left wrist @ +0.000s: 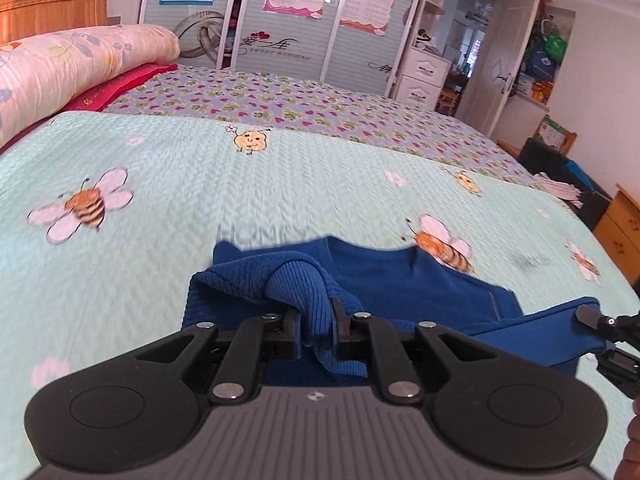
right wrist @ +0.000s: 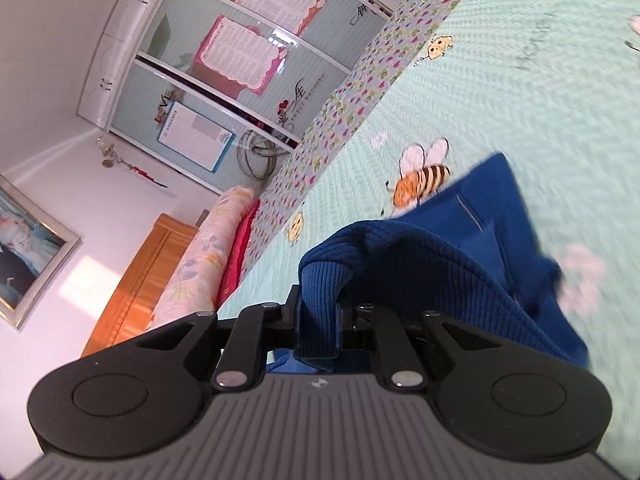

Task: Fold clothes
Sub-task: 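Lift the hem with both grippers and fold it toward the collar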

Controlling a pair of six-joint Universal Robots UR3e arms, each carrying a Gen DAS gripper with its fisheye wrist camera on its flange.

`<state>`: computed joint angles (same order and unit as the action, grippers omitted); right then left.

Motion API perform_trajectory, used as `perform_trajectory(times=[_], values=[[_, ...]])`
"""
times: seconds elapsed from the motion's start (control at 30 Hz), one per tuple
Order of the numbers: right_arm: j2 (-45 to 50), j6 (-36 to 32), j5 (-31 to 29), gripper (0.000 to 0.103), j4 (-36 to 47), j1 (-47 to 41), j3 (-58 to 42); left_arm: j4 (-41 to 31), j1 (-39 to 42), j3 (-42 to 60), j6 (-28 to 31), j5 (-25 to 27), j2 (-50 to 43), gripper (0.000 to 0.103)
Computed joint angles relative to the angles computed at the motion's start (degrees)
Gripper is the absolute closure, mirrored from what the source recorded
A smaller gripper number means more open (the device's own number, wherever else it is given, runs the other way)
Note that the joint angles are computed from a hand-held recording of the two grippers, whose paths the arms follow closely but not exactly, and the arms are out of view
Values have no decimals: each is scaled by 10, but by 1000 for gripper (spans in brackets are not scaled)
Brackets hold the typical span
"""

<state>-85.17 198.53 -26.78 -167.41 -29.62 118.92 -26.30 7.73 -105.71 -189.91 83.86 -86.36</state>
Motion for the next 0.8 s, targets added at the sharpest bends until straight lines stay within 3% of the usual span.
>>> perform_trajectory(times=[0.1,0.3,0.47,0.63,0.7,0.77,0.8], values=[[104,59,-42,89,-44,44,-101,-10,-9,84,-4,13,-90,90],[274,135,-98,88,-45,97,-283,-37,-12,226,-15,22,-236,90],[404,179,-95,74,-32,113,-412,-67,7,307,-44,7,-309,83],[496,253,-61,71,-41,109,-526,-72,40,318,-75,-35,-323,81],[528,333,-35,62,-91,101,-555,-65,54,309,-91,-59,-319,80],[582,490,-8,47,-210,91,-596,-66,65,302,-108,-74,-315,77],[602,556,-3,45,-256,86,-613,-73,69,306,-108,-82,-316,75]])
